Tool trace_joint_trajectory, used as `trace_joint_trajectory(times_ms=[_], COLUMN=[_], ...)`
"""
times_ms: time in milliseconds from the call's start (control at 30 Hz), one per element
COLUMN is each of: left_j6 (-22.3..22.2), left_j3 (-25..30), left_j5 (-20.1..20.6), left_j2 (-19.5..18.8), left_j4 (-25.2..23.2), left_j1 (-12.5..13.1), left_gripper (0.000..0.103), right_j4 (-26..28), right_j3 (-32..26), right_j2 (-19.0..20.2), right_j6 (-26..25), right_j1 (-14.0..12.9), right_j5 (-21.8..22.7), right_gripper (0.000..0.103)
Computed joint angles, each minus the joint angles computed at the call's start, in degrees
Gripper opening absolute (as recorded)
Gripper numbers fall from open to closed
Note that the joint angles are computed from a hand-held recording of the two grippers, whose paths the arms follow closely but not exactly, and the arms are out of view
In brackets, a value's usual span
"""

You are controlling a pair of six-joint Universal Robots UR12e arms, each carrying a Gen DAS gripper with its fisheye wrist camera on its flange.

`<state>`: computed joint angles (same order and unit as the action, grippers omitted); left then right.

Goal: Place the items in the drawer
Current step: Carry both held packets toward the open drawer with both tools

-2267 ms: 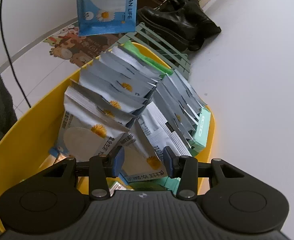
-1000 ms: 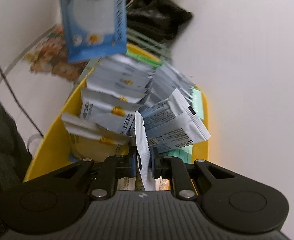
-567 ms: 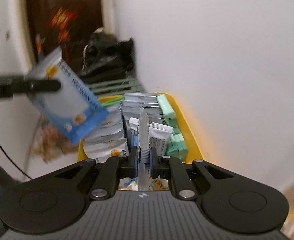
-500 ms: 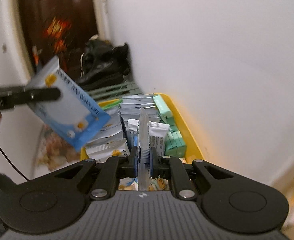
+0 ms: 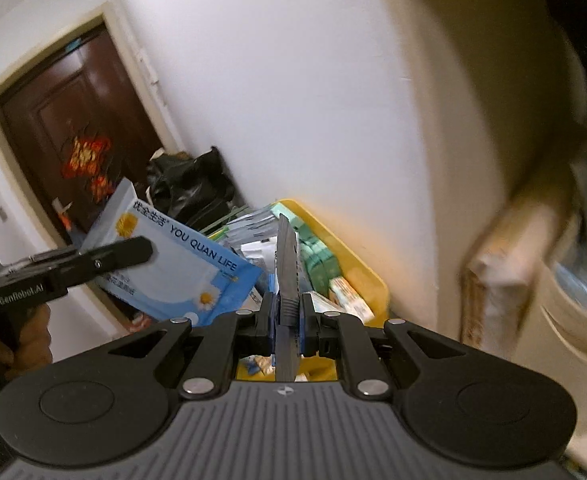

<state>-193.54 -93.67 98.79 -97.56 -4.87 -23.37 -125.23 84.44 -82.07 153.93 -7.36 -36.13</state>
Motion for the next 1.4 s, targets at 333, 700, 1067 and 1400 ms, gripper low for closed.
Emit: trace_joint_trajectory(times_ms=[333, 700, 1067, 1400], left_j6=[-0.85, -2.10, 1.65, 1.07], left_j3=[3.82, 7.79, 12.57, 15.94], left_j5=[-3.45, -5.52, -0.97, 0.71], left_j2=[-2.97, -7.89, -13.87, -17.50], left_j4=[-5.86, -11.62, -17.30, -16.44], left_j1=[-3.12, -5.76, -8.57, -9.05], left_gripper=[0.014, 0.014, 0.014, 0.014], right_j4=[-2.45, -5.80, -5.68, -12.60], right_j3=[7.56, 16.76, 22.96, 26.80], right_j2=[-4.00, -8.49, -11.02, -9.98], right_j6=[5.47, 12.08, 15.28, 28.96], right_j1=[-6.35, -14.08, -20.06, -23.18], right_j5=[1.81, -1.35, -5.18, -1.21], right_gripper=[0.013, 0.013, 0.013, 0.013])
